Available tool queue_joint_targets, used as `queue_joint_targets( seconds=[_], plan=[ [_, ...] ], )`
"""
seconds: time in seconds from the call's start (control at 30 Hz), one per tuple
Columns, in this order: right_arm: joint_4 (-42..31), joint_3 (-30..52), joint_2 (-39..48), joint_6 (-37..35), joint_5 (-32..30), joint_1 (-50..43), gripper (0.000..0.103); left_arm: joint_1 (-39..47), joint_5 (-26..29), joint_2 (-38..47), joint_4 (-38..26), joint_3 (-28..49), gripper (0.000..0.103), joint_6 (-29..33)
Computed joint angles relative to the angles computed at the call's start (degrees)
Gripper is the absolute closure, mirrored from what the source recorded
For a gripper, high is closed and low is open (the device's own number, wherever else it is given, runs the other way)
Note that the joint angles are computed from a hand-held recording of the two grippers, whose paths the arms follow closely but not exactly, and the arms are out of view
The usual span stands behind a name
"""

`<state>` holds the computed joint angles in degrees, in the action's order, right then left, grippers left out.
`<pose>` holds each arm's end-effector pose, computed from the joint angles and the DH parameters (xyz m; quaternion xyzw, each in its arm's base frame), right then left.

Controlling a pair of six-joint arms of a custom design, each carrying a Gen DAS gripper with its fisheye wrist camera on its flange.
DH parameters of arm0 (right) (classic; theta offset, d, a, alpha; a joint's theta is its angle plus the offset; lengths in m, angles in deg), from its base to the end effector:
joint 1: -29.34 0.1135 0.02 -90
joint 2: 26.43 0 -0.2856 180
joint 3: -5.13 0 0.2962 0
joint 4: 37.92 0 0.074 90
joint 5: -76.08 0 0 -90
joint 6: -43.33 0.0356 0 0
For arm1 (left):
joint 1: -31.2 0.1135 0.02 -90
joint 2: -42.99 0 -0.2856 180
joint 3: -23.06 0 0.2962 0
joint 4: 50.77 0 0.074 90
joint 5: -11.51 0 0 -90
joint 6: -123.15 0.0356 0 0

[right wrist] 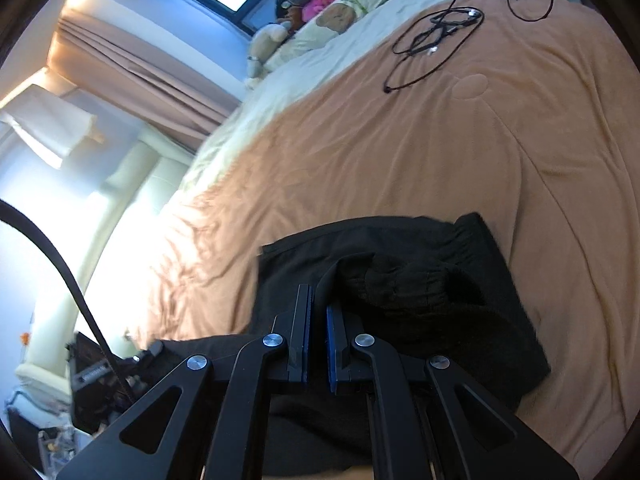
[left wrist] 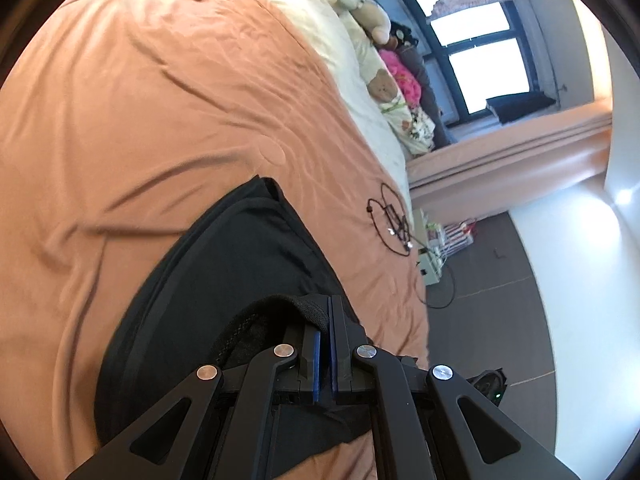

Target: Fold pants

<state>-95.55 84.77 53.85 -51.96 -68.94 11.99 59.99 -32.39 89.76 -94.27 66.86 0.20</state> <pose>0.3119 -0.0669 0.3114 -0.0360 0.8617 0.3881 0.3250 0.1773 0.0681 0.2347 -0.3139 0.8080 -0.3758 0.3278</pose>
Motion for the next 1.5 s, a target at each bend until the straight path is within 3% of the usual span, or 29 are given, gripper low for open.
queue_joint_targets(
  seconds=[0.1, 0.17, 0.2, 0.23, 0.3, 0.47, 0.73, 1.07, 1.3, 1.37, 1.43, 1.47, 1.5],
  plan=[
    [5.07, 0.26, 1.38, 6.07, 4.54, 3.16, 0.099, -2.53, -4.29, 9.61, 1.49, 3.56, 0.097, 4.07],
    [4.08, 2.7, 4.21, 7.49, 6.15, 4.81, 0.088, -3.22, -6.27, 13.44, 1.87, 5.14, 0.075, 6.95],
    [3.13, 3.58, 4.82, 7.52, 6.7, 5.41, 0.067, -3.59, -8.65, 14.43, 1.56, 5.78, 0.054, 8.65],
    [2.67, 4.26, 5.09, 7.69, 7.42, 5.86, 0.04, -3.68, -10.0, 14.41, 1.71, 5.84, 0.041, 9.42],
    [3.94, 3.79, 3.82, 7.63, 7.67, 5.79, 0.026, -3.46, -11.89, 14.43, 1.95, 5.98, 0.037, 11.68],
    [0.79, 5.36, 2.87, 1.5, 6.71, 5.15, 0.026, -6.41, -18.98, 16.83, -0.02, 7.73, 0.037, 19.86],
    [-1.19, 5.01, 0.82, -6.09, 12.64, 3.0, 0.026, -11.67, -30.48, 21.33, 2.41, 8.95, 0.037, 30.17],
    [-3.27, 8.0, 3.0, -15.17, 26.07, 9.24, 0.03, -15.55, -33.84, 27.43, 6.55, 10.95, 0.038, 42.39],
    [0.74, 8.06, 5.14, -19.92, 33.13, 14.41, 0.031, -19.78, -37.91, 30.53, 8.33, 11.44, 0.042, 48.5],
    [2.37, 6.96, 4.57, -21.63, 34.86, 15.71, 0.033, -20.43, -38.9, 31.77, 9.16, 11.49, 0.049, 49.31],
    [3.23, 5.93, 4.14, -22.8, 35.27, 16.16, 0.052, -20.83, -39.77, 32.49, 9.54, 11.54, 0.071, 49.73],
    [3.35, 5.76, 4.31, -23.01, 35.3, 16.29, 0.058, -21.4, -40.72, 32.77, 9.97, 11.55, 0.077, 49.54],
    [3.43, 5.58, 4.48, -23.12, 35.45, 16.36, 0.066, -21.62, -41.23, 32.8, 10.16, 11.6, 0.094, 49.68]
  ],
)
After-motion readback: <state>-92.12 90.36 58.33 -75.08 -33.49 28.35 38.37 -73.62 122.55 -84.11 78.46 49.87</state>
